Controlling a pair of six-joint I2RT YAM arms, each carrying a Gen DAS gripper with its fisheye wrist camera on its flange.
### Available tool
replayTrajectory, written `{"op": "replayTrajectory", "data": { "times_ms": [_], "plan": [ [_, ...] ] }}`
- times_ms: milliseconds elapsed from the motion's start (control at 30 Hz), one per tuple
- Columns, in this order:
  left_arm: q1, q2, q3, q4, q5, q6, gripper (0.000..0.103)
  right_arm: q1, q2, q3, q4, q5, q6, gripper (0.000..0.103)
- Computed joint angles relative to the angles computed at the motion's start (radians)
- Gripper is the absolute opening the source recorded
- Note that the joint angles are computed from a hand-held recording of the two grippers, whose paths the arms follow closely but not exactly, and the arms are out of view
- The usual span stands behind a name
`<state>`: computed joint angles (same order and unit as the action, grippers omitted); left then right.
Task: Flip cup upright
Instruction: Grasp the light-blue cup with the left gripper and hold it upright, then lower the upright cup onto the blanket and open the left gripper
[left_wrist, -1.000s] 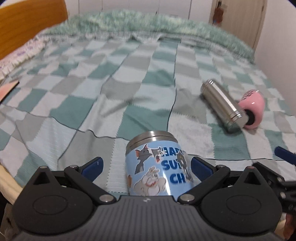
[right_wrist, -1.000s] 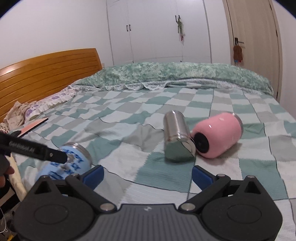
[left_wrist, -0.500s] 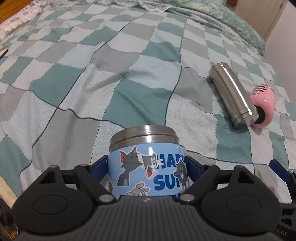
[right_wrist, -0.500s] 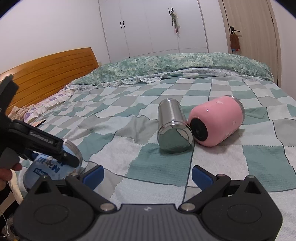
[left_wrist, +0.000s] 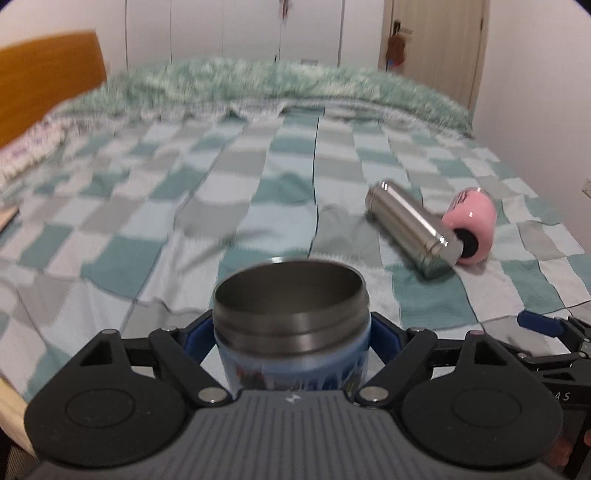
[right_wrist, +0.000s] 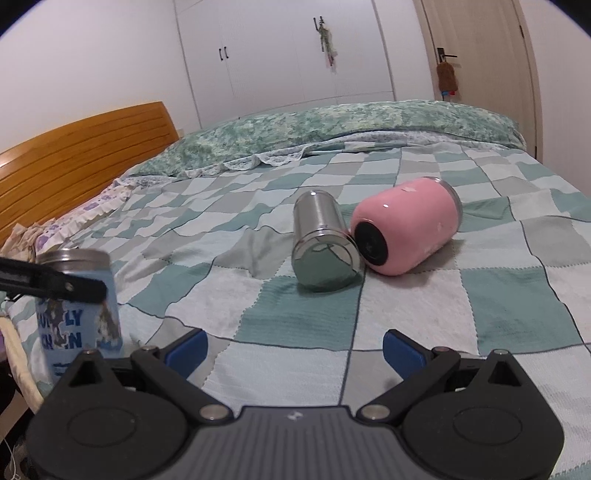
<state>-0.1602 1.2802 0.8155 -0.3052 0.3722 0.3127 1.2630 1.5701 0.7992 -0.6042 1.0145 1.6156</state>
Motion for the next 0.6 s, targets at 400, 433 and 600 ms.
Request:
{"op": "replayTrajectory", "data": {
  "times_ms": [400, 433, 600],
  "plan": [
    [-0.055, 0.204, 0.009, 0.424, -0.162, -0.15, 0.086, 0.052, 0.034, 0.048, -0.158, 0.044, 0.167, 0.101],
    [-0.058, 0.244, 0.022, 0.44, -0.17, -0.158, 0.086, 0.055, 0.038, 0.053, -0.17, 0.044, 0.177, 0.101],
    [-0.054, 0.29, -0.061, 0.619, -0.164, -0.137, 0.085, 0.07, 0.057, 0.077, -0.228, 0.045, 0.224, 0.101]
  ]
}}
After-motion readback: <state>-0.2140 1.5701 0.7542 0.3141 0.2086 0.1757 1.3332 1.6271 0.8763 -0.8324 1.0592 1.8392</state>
